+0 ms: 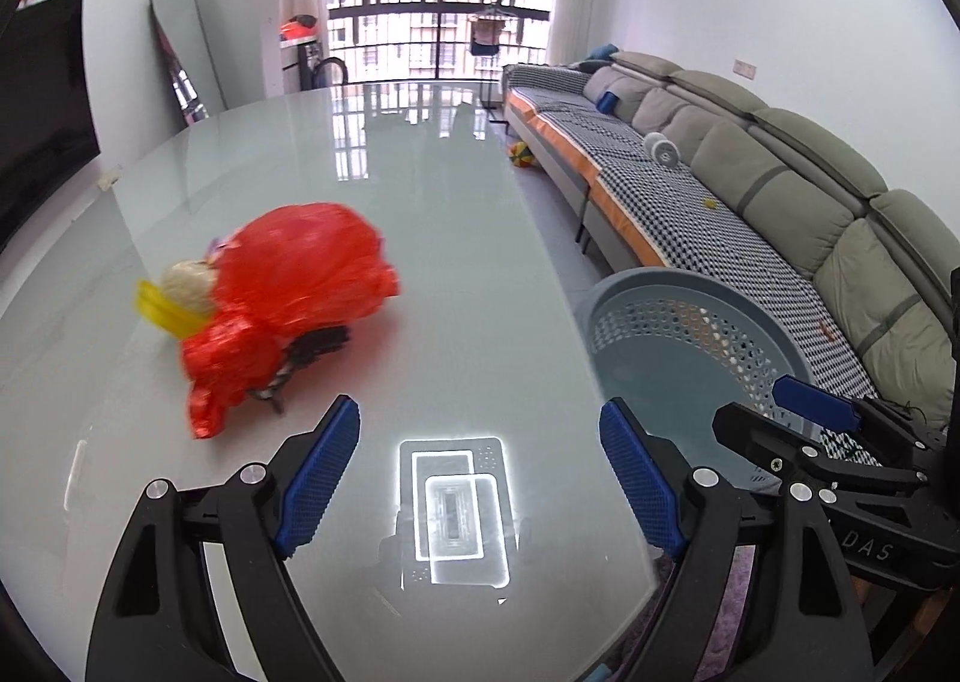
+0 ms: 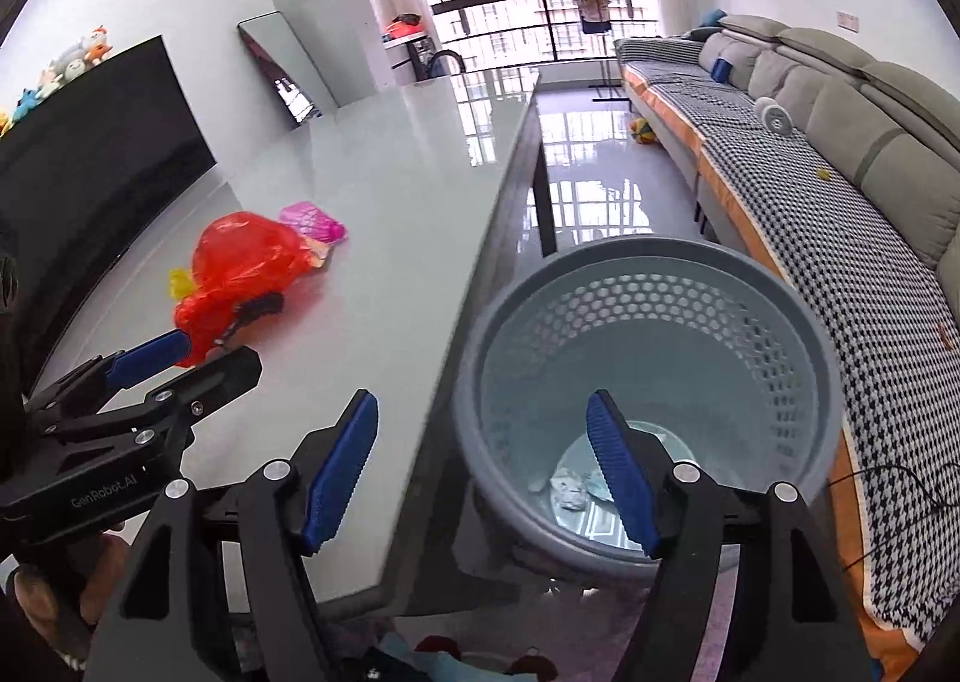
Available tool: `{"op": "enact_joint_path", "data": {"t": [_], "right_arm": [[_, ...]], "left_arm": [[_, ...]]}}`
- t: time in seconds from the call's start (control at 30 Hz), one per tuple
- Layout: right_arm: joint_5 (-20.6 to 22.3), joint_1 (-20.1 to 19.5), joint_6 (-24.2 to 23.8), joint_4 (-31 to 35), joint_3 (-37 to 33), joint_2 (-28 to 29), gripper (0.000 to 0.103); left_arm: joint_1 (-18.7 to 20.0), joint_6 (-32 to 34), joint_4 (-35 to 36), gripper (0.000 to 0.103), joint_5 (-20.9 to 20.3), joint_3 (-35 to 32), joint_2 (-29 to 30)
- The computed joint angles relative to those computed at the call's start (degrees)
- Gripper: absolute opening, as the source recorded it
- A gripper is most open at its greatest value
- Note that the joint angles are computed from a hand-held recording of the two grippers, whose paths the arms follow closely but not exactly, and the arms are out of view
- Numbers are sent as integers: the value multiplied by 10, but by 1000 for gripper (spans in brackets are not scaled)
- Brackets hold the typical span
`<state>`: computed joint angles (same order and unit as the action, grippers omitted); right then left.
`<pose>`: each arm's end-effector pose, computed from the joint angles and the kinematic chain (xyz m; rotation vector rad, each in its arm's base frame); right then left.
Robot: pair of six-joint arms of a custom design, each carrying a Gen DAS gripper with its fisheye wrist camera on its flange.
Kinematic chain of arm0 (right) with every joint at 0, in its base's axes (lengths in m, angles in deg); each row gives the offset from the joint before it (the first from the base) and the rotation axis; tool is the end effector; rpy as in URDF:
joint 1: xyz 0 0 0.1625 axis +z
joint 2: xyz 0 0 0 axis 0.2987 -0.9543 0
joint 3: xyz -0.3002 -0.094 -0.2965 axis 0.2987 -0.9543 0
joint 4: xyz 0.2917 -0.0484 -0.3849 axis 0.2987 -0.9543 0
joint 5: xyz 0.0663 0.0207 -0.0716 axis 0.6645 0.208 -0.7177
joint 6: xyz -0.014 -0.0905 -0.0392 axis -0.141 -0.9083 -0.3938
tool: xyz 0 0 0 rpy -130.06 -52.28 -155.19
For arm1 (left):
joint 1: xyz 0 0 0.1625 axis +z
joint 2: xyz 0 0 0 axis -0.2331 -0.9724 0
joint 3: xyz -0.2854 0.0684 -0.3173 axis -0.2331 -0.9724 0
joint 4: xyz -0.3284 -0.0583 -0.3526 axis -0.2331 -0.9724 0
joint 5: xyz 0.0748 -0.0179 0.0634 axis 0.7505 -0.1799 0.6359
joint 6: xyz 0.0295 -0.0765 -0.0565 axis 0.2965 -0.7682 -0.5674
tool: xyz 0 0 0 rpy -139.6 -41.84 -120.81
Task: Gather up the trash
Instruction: 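Move both tools back toward the red bag on the table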
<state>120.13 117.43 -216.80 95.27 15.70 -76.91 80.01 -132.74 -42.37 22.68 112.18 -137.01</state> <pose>0.3701 -0.3109 -0.0773 -0.1515 -2.2159 1.1521 0.0011 -0.4175 0.2740 1.1621 2.4309 -0.6241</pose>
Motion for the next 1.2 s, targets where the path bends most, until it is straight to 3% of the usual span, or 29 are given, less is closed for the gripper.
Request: {"op": "enact_joint_path", "data": {"t": [0.23, 0.6, 0.83, 1.2], "right_arm": [[-31, -7, -84, -2, -69, 37, 70], [-70, -21, -138, 23, -163, 96, 70], [-83, -31, -163, 22, -185, 109, 70], [-90, -53, -146, -20, -129, 66, 70]], "left_arm": [[50, 17, 3, 81, -5, -39, -6], [112, 42, 3, 81, -6, -110, 28], [120, 43, 17, 81, -7, -149, 62], [99, 40, 22, 81, -31, -173, 115]]}}
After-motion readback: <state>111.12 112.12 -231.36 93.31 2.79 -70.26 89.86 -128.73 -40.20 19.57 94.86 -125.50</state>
